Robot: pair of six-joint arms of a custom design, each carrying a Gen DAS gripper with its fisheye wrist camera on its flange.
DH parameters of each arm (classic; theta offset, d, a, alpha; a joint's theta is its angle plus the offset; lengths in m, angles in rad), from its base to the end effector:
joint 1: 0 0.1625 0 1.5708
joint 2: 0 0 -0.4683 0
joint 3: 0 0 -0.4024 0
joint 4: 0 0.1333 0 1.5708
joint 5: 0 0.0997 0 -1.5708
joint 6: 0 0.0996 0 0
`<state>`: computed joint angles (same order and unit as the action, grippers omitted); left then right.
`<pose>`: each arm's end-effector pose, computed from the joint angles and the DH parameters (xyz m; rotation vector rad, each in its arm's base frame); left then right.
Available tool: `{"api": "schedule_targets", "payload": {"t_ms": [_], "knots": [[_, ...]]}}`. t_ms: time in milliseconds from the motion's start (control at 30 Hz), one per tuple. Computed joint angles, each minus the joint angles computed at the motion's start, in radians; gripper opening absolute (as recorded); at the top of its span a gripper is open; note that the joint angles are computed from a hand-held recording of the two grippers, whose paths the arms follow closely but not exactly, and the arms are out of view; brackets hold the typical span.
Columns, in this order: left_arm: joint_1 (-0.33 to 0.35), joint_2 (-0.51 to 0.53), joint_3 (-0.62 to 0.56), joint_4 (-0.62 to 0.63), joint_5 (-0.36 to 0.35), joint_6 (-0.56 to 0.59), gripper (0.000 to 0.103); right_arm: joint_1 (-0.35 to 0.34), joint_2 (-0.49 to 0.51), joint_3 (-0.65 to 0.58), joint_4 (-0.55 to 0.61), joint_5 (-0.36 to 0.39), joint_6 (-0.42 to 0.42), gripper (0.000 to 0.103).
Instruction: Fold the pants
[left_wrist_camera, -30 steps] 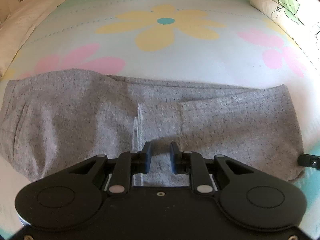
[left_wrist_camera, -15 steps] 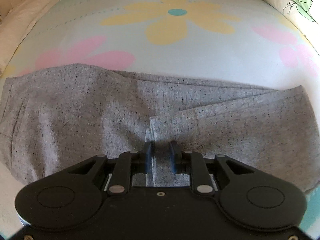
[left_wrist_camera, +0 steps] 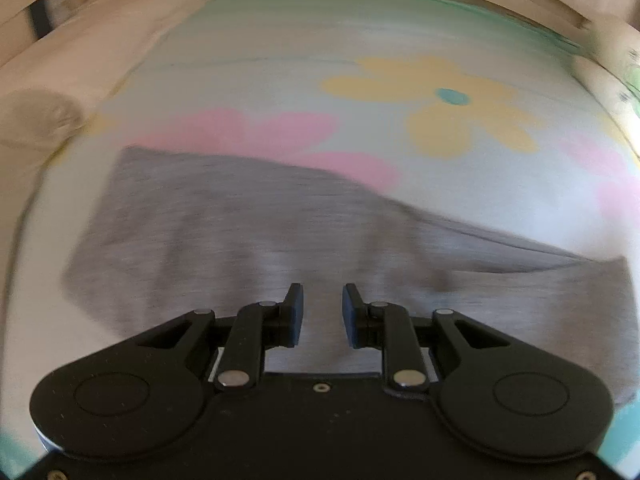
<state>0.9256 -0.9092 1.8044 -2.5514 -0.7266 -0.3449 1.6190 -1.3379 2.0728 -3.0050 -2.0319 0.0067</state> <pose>-0.2215 -0.6397 0.1606 0.3096 2.3504 -0.5948 0.1149 -0.5354 0.3443 -0.1652 -2.5532 0.9456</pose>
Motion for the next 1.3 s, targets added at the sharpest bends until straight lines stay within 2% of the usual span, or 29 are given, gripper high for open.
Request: {"api": "schedule_targets", "payload": {"t_ms": [133, 300, 533, 600, 767, 933, 1000, 1033, 1100, 1133, 1167, 1233, 1267, 1300], "knots": [[0.028, -0.070, 0.034, 0.035, 0.037, -0.050, 0.031, 0.009, 0.018, -0.010, -0.004, 0.013, -0.017, 0.019], [0.077, -0.142, 0.070, 0.003, 0.003, -0.135, 0.032, 0.015, 0.034, -0.008, -0.011, 0.015, -0.037, 0.019], [0.127, -0.162, 0.065, -0.062, 0.062, -0.153, 0.036, 0.023, 0.047, -0.010, -0.011, 0.005, -0.061, 0.019], [0.142, -0.173, 0.074, -0.088, 0.051, -0.173, 0.048, 0.022, 0.048, -0.009, -0.013, 0.008, -0.063, 0.019], [0.177, -0.184, 0.095, -0.104, -0.030, -0.218, 0.052, 0.022, 0.052, -0.009, -0.014, 0.002, -0.076, 0.019], [0.220, -0.175, 0.124, -0.234, -0.121, -0.259, 0.067, 0.022, 0.056, -0.010, -0.011, 0.005, -0.078, 0.019], [0.228, -0.159, 0.132, -0.329, -0.132, -0.256, 0.073, 0.023, 0.057, -0.011, -0.010, 0.009, -0.080, 0.019], [0.231, -0.149, 0.127, -0.356, -0.135, -0.263, 0.075, 0.023, 0.057, -0.012, -0.010, 0.012, -0.081, 0.019], [0.237, -0.134, 0.115, -0.387, -0.145, -0.288, 0.087, 0.023, 0.060, -0.014, -0.007, 0.015, -0.083, 0.019], [0.240, -0.126, 0.109, -0.409, -0.152, -0.305, 0.088, 0.024, 0.061, -0.014, -0.006, 0.016, -0.084, 0.019], [0.241, -0.117, 0.105, -0.429, -0.146, -0.325, 0.088, 0.024, 0.062, -0.015, -0.005, 0.017, -0.086, 0.019], [0.236, -0.105, 0.109, -0.479, -0.116, -0.379, 0.075, 0.025, 0.063, -0.014, -0.004, 0.018, -0.091, 0.019], [0.232, -0.103, 0.118, -0.499, -0.091, -0.409, 0.059, 0.026, 0.062, -0.012, -0.004, 0.017, -0.094, 0.019], [0.228, -0.106, 0.126, -0.512, -0.078, -0.424, 0.050, 0.028, 0.061, -0.011, -0.003, 0.015, -0.097, 0.019]]}}
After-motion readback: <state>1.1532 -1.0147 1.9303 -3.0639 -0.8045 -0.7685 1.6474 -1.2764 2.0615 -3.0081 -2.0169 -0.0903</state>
